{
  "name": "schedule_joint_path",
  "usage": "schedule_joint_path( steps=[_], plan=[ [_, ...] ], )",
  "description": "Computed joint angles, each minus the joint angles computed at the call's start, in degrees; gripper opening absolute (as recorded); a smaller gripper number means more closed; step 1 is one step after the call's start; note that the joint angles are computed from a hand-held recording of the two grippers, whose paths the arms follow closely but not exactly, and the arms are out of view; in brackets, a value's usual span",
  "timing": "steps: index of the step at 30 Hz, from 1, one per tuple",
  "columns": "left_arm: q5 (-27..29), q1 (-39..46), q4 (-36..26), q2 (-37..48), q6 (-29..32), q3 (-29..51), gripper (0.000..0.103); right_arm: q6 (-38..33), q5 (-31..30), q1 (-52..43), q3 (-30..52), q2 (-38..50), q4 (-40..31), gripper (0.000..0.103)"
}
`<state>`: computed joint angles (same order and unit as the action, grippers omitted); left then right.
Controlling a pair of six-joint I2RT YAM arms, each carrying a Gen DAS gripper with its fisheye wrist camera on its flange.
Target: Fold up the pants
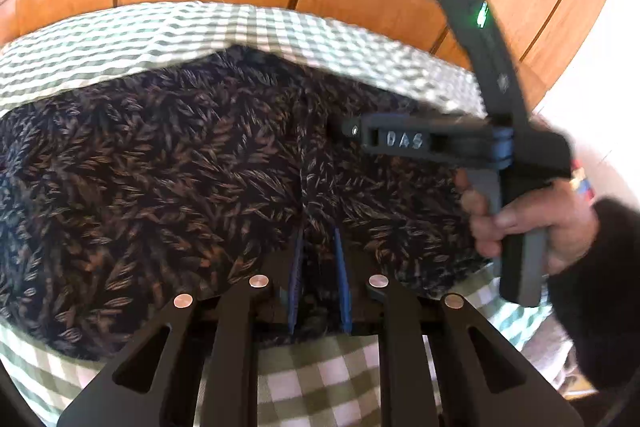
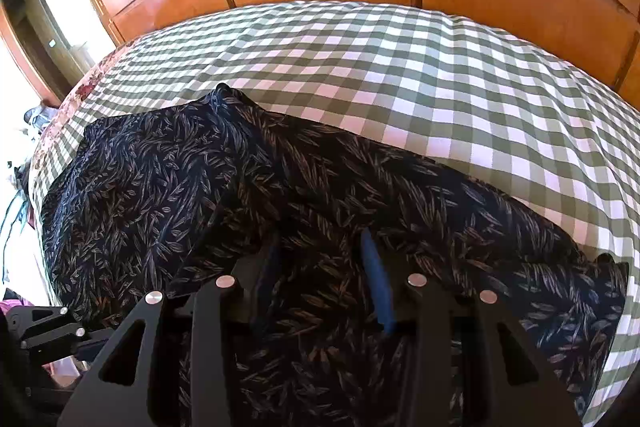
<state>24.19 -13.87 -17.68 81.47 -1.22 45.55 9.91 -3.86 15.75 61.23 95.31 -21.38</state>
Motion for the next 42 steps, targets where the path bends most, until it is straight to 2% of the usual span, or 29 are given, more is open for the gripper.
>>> schedule_joint_path(
  steps=[4, 5, 9, 11, 13, 15, 18, 20, 21, 22, 23, 25, 28, 31, 37, 39, 40, 42],
  plan=[
    [1.66, 7.76, -4.03, -4.4, 2.81, -0.16, 0.013, 1.24, 3.32, 1.46, -0.44, -2.61, -1.3, 0.05],
    [3.46, 12.34, -6.2, -5.13, 3.73, 0.4, 0.013, 1.79, 4.19, 1.88, -0.87, -3.57, -1.27, 0.055],
    [9.46, 27.53, -13.62, -5.06, 7.2, 3.56, 0.013, 5.28, 5.24, 3.13, -5.46, -10.53, 1.61, 0.061],
    [11.87, 36.84, -17.07, -2.46, 8.99, 6.34, 0.013, 7.35, 3.55, 3.9, -8.82, -14.55, 3.48, 0.061],
    [13.67, 43.43, -19.39, 1.67, 9.26, 9.66, 0.013, 7.85, 4.81, 6.17, -11.41, -16.47, 4.52, 0.061],
    [15.51, 50.29, -21.14, 6.79, 8.15, 12.74, 0.013, 7.75, 7.68, 8.43, -12.89, -16.55, 5.16, 0.061],
    [19.67, 57.07, -23.36, 12.64, 5.97, 16.25, 0.014, 9.25, 8.91, 10.26, -14.44, -14.71, 5.85, 0.063],
    [21.3, 58.81, -23.68, 15.28, 4.62, 17.74, 0.014, 9.55, 10.23, 11.08, -16.49, -14.86, 7.66, 0.064],
    [22.06, 59.19, -23.51, 16.3, 3.73, 18.24, 0.021, 9.46, 10.3, 11.08, -17.1, -14.64, 8.69, 0.066],
    [22.56, 59.52, -23.4, 16.96, 3.01, 18.56, 0.04, 9.51, 10.07, 10.94, -17.47, -14.31, 9.48, 0.066],
    [22.93, 59.33, -22.42, 17.94, 0.78, 18.88, 0.044, 9.82, 9.33, 10.5, -17.84, -14.11, 10.19, 0.067],
    [24.14, 59.78, -23.4, 18.97, 0.5, 19.95, 0.044, 10.35, 7.56, 9.49, -18.09, -13.88, 10.89, 0.067],
    [22.78, 56.83, -20.87, 21.06, -4.27, 22.37, 0.044, 10.4, 5.7, 8.42, -18.12, -13.7, 10.89, 0.068],
    [23.31, 55.86, -20.72, 24.35, -5.95, 24.12, 0.044, 10.45, 4.46, 7.65, -18.81, -14.79, 10.75, 0.069],
    [20.16, 52.53, -17.26, 26.8, -9.17, 26.29, 0.044, 9.88, 3.28, 6.82, -21.81, -16.54, 14.18, 0.071],
    [17.67, 51.07, -17.05, 26.96, -9.21, 27.05, 0.038, 9.86, 3.72, 6.98, -22.07, -16.75, 14.41, 0.071],
    [15.37, 49.9, -16.77, 25.97, -8.59, 26.87, 0.027, 9.81, 3.77, 6.92, -22.24, -16.91, 14.53, 0.071],
    [12.55, 47.84, -14.16, 22.88, -8.3, 25.12, 0.019, 9.8, 3.86, 6.98, -22.18, -16.67, 14.84, 0.071]
  ],
)
